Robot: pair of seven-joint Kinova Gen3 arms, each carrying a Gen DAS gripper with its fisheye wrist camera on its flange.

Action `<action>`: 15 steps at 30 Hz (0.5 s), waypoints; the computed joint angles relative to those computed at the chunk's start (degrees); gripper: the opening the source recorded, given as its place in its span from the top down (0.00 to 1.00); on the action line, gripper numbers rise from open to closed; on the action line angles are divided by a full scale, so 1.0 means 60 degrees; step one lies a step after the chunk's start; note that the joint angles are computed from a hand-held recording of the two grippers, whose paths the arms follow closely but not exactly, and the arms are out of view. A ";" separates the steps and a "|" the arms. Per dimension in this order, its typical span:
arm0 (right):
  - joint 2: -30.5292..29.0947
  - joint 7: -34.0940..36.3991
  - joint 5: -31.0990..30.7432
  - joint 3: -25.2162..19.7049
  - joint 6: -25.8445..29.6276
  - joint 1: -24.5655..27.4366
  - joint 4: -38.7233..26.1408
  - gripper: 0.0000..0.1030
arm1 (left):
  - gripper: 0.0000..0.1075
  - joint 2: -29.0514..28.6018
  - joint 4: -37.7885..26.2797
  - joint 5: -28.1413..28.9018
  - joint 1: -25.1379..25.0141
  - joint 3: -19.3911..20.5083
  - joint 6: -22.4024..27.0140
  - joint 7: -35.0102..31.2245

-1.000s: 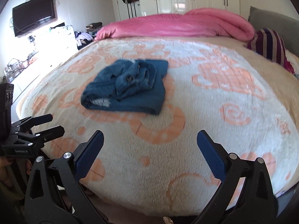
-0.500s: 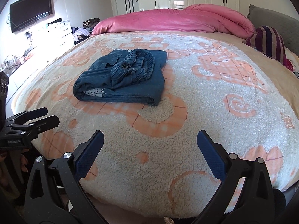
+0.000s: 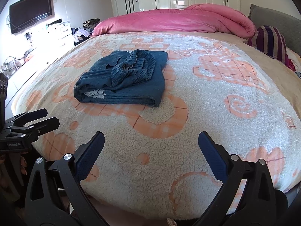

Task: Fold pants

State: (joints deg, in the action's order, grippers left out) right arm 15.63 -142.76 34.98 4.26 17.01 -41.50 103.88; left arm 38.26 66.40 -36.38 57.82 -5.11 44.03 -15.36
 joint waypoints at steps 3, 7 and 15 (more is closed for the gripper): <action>-0.0012 0.0002 0.0008 -0.0018 0.0022 -0.0001 0.0004 0.09 | 0.08 -0.0003 -0.0027 -0.0007 0.0029 -0.0010 0.0034 0.0048; -0.0018 -0.0034 0.0023 -0.0045 0.0042 0.0008 0.0004 0.09 | 0.08 -0.0007 -0.0043 -0.0028 0.0042 -0.0007 0.0056 0.0075; -0.0001 -0.0143 0.0125 -0.0047 0.0076 -0.0011 -0.0012 0.09 | 0.08 -0.0048 -0.0017 -0.0019 0.0025 0.0018 0.0070 0.0132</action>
State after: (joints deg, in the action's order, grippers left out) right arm 15.62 -143.62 35.73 3.98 17.47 -41.57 103.80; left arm 37.97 66.31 -36.49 57.97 -5.00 44.45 -14.57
